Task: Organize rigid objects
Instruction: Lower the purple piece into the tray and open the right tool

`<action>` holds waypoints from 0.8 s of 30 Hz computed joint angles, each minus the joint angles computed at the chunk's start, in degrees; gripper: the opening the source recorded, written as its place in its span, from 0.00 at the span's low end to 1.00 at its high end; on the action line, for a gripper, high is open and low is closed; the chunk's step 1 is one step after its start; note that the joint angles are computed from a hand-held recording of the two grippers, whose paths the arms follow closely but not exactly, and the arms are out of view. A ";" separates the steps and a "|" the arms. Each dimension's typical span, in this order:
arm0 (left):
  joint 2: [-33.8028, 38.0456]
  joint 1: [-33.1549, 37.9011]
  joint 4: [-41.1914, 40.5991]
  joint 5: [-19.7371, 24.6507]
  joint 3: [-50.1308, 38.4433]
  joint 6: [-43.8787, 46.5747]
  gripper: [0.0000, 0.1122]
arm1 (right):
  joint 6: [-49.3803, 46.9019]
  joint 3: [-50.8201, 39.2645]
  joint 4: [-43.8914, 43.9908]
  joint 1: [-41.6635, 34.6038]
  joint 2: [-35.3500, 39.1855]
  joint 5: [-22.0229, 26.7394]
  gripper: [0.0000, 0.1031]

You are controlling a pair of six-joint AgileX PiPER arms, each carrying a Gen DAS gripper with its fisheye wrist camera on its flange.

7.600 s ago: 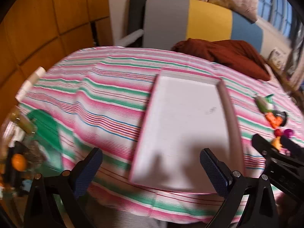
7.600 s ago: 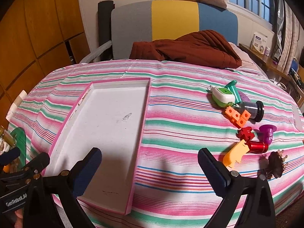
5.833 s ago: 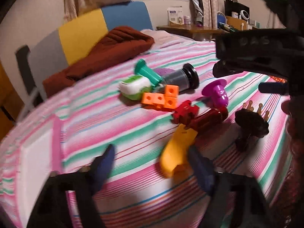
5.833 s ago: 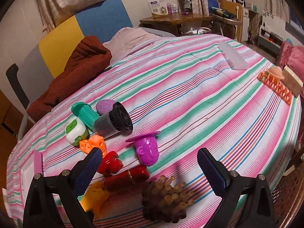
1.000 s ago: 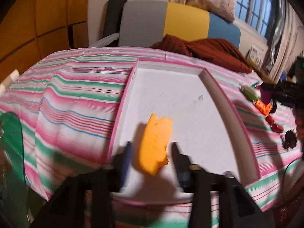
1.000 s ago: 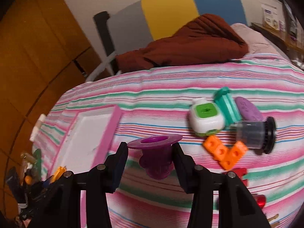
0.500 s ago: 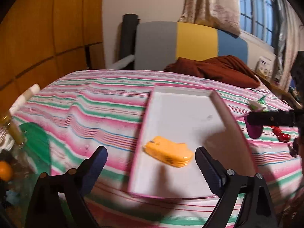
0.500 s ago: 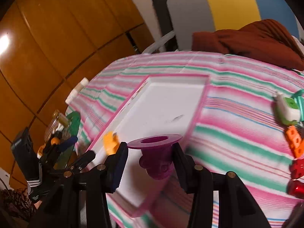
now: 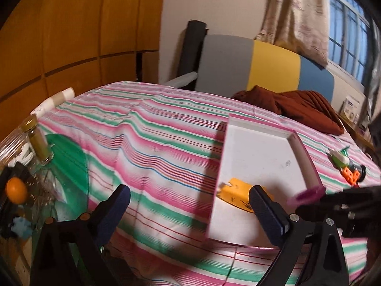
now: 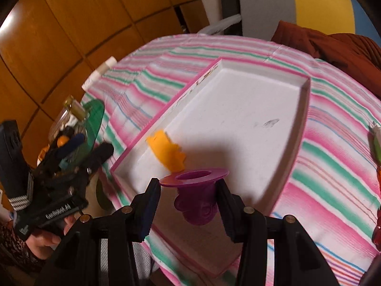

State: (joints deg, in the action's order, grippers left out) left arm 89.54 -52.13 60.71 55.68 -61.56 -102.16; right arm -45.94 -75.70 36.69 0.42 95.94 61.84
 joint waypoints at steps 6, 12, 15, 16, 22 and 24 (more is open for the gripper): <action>-0.93 0.06 0.18 1.25 0.71 -1.87 0.91 | 3.38 1.56 -4.71 5.04 -0.77 -2.47 0.47; -1.02 -0.33 0.85 2.06 0.93 -3.57 0.91 | 4.05 3.26 -5.77 4.28 -3.26 -3.47 0.48; -0.44 -0.61 0.53 2.00 0.53 -3.39 0.91 | 3.68 3.13 -4.46 1.99 -3.94 -2.12 0.48; -0.27 -0.86 0.54 2.04 0.42 -3.46 0.91 | 3.29 3.39 -3.75 0.61 -4.48 -1.86 0.48; 0.30 -2.19 1.03 -0.40 -0.50 -2.34 0.91 | 3.18 3.06 -1.39 -5.89 -5.58 -0.94 0.48; 0.31 -2.61 1.22 -1.97 -0.92 -1.59 0.91 | 3.53 2.52 -1.17 -8.47 -5.57 -0.64 0.48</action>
State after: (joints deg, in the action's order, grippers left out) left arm 89.85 -54.74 61.94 53.72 -62.48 -103.75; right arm -42.41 -73.18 35.52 -8.05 90.37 61.20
